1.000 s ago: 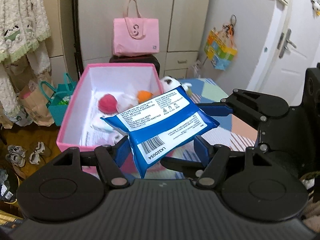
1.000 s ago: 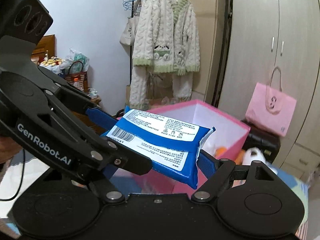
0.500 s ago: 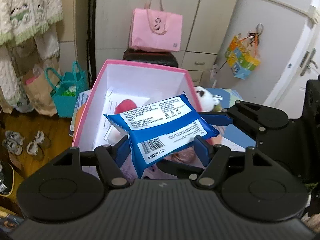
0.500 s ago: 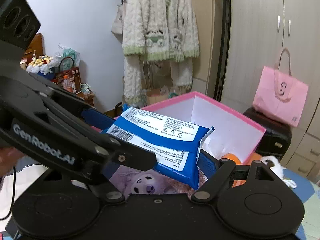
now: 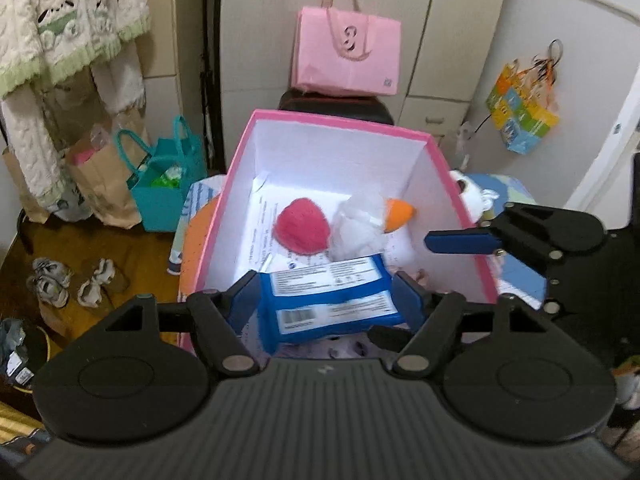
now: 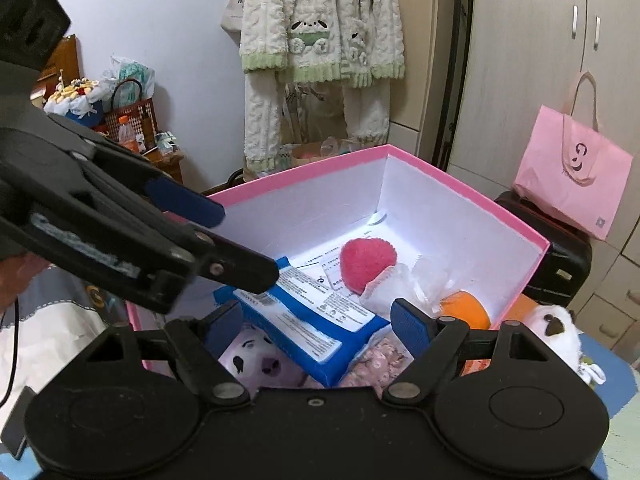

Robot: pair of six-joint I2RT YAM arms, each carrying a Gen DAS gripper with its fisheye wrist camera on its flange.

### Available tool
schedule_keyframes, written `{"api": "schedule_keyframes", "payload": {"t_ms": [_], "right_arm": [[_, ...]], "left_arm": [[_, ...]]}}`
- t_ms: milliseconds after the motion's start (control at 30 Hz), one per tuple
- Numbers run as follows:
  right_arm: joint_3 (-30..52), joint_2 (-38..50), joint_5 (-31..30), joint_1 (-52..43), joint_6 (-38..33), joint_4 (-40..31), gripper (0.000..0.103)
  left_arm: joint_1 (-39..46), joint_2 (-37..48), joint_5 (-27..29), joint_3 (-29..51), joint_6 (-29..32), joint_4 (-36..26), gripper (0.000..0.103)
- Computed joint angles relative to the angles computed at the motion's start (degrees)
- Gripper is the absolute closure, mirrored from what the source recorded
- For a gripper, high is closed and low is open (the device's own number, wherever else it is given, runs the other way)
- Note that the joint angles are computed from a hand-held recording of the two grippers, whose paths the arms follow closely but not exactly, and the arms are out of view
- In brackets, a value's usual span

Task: Organize soft objects
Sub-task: 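Open the left tool to drop the wet-wipe pack into the box, then move both tools toward the white plush cat and green toy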

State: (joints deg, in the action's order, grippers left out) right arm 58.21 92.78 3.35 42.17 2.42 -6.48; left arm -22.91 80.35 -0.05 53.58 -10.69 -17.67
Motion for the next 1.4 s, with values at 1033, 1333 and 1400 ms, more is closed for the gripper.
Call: {"api": "schedule_keyframes", "payload": {"t_ms": [1033,1333,1400], "right_arm": [[-20.9,-55.2,2.7,-1.4,-1.9,-28.4,0.018],[-25.3,-68.9,-16.3,-28.2,-11.8,-35.2,0.018],[-26.2,-69.3,-22.5,-35.9,-15.8,-35.6,0.018]], "left_arm": [[-37.0,-13.7,-17.6,3.3,-7.1,-18.6,0.017],[-40.7,-3.1,-15.7,8.7,-7.5,-15.5,0.017],[-40.9,-0.8,-14.8,9.5,-7.7,-14.1,0.017]]}}
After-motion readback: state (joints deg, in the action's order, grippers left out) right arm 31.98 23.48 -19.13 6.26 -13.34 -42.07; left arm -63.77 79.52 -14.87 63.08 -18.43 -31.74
